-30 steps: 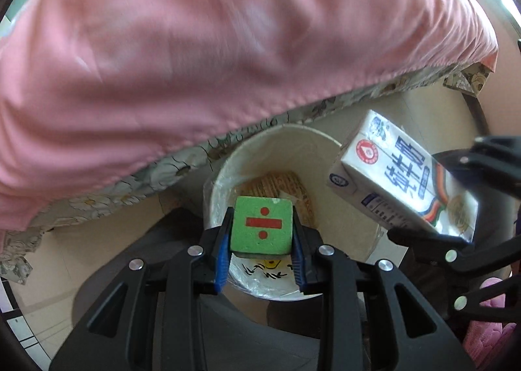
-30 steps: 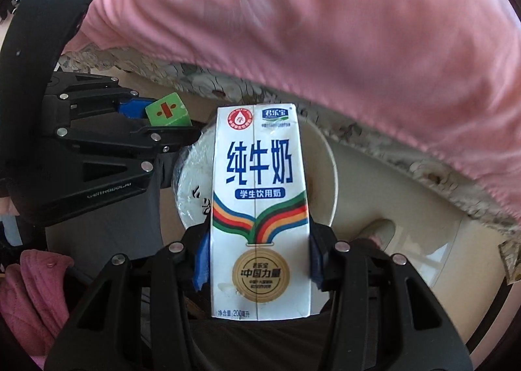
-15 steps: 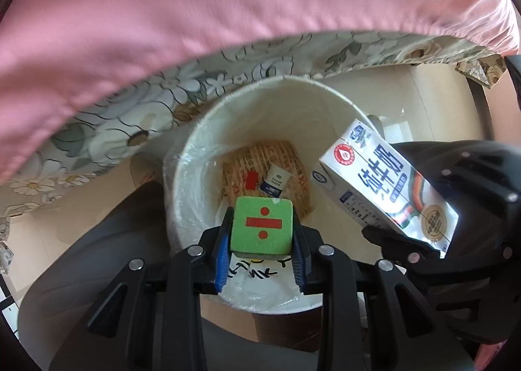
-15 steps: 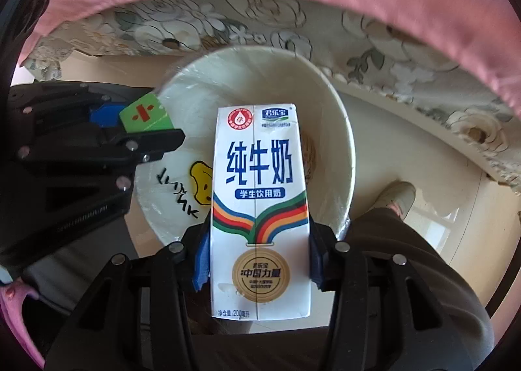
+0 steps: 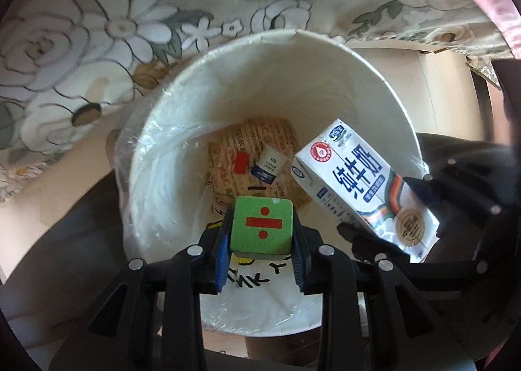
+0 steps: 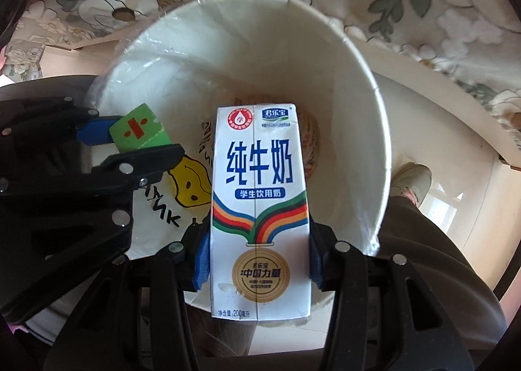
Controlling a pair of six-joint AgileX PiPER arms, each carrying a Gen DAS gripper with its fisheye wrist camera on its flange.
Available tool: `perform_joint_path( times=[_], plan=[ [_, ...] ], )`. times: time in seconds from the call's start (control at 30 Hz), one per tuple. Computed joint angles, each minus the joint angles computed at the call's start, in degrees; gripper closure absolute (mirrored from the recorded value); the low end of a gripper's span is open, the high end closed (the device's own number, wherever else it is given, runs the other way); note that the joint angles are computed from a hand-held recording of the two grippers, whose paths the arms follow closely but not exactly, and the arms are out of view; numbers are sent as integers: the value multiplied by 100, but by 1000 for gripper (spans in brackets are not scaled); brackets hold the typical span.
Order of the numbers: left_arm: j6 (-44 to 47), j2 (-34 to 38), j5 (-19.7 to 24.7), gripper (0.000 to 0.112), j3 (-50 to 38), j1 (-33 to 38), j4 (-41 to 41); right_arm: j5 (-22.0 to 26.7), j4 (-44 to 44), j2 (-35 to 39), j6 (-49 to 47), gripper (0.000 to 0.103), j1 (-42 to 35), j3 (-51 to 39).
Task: Collect trash
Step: 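Open the left tool over the bin while the right tool releases the milk carton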
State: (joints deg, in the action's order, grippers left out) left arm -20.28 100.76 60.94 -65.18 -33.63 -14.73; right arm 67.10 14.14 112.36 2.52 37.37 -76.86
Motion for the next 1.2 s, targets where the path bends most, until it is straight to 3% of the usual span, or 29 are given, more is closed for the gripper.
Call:
perform_joint_path(
  times=[0.27, 0.37, 0.77, 0.97, 1.2],
  plan=[
    [119, 326, -172, 75, 81, 174, -323, -119, 249, 177, -279, 54, -220, 195],
    [18, 309, -156, 62, 35, 184, -259, -174, 153, 202, -260, 39, -237, 229],
    [73, 377, -98, 61, -94, 206, -274, -230, 242, -11, -411, 38, -403, 431],
    [-125, 97, 68, 61, -187, 66, -41, -126, 262, -293, -225, 39, -257, 452],
    [-387, -728, 529, 61, -304, -115, 456, 200, 139, -1007, -151, 39, -210, 371]
  ],
)
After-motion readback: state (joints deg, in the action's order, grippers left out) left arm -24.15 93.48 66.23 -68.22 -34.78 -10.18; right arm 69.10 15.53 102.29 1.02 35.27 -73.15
